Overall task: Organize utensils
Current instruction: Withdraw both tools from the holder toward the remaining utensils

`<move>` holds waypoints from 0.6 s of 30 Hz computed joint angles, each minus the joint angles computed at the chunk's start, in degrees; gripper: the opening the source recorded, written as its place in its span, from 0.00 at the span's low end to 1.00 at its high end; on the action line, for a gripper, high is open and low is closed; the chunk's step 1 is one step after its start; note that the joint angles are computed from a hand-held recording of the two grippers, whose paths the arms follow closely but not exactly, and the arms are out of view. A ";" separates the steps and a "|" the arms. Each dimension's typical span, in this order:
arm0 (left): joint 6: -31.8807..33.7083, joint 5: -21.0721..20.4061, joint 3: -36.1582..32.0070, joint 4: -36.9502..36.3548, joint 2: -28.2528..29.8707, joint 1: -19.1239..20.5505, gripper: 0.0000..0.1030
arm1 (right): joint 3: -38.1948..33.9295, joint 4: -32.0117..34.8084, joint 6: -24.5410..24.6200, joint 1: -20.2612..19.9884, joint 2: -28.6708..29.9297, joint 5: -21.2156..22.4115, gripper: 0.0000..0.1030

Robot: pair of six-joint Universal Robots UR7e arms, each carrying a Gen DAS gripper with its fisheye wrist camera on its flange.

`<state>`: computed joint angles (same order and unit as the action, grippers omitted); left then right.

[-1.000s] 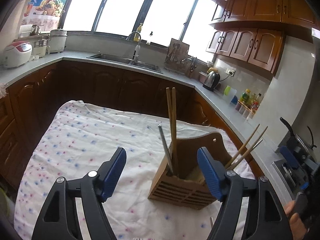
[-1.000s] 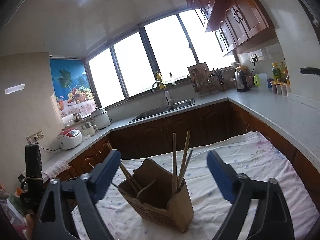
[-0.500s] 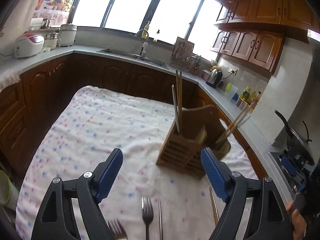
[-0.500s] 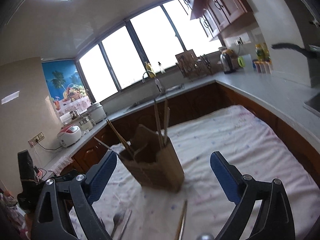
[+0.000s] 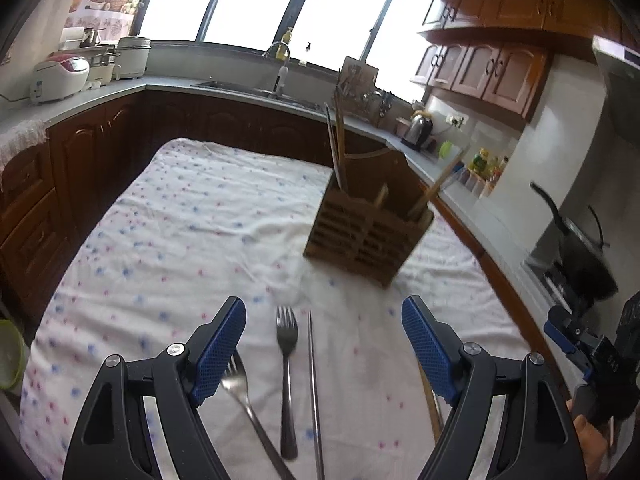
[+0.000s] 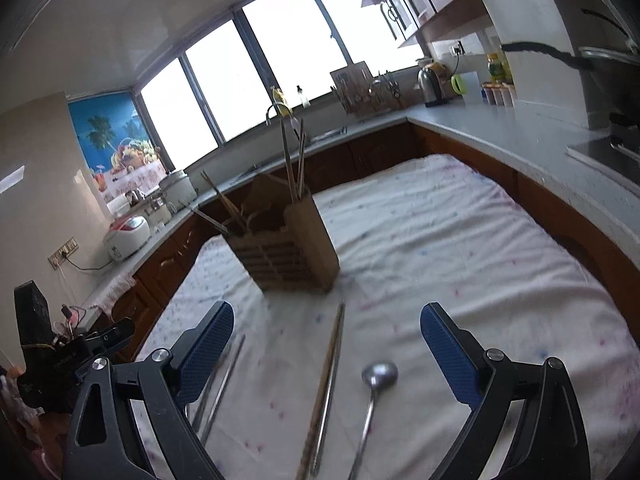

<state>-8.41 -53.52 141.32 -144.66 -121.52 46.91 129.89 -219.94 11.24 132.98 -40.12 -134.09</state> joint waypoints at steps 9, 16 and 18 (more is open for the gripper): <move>-7.68 3.31 2.52 12.28 -6.35 -5.39 0.78 | 3.26 1.66 3.79 1.10 0.60 -0.02 0.93; -9.18 3.27 2.52 16.00 -6.10 -6.50 0.77 | 3.62 3.30 4.95 1.13 0.75 0.09 0.93; -8.64 3.10 2.57 15.16 -4.82 -6.08 0.75 | 3.45 4.49 5.42 1.11 0.76 0.00 0.93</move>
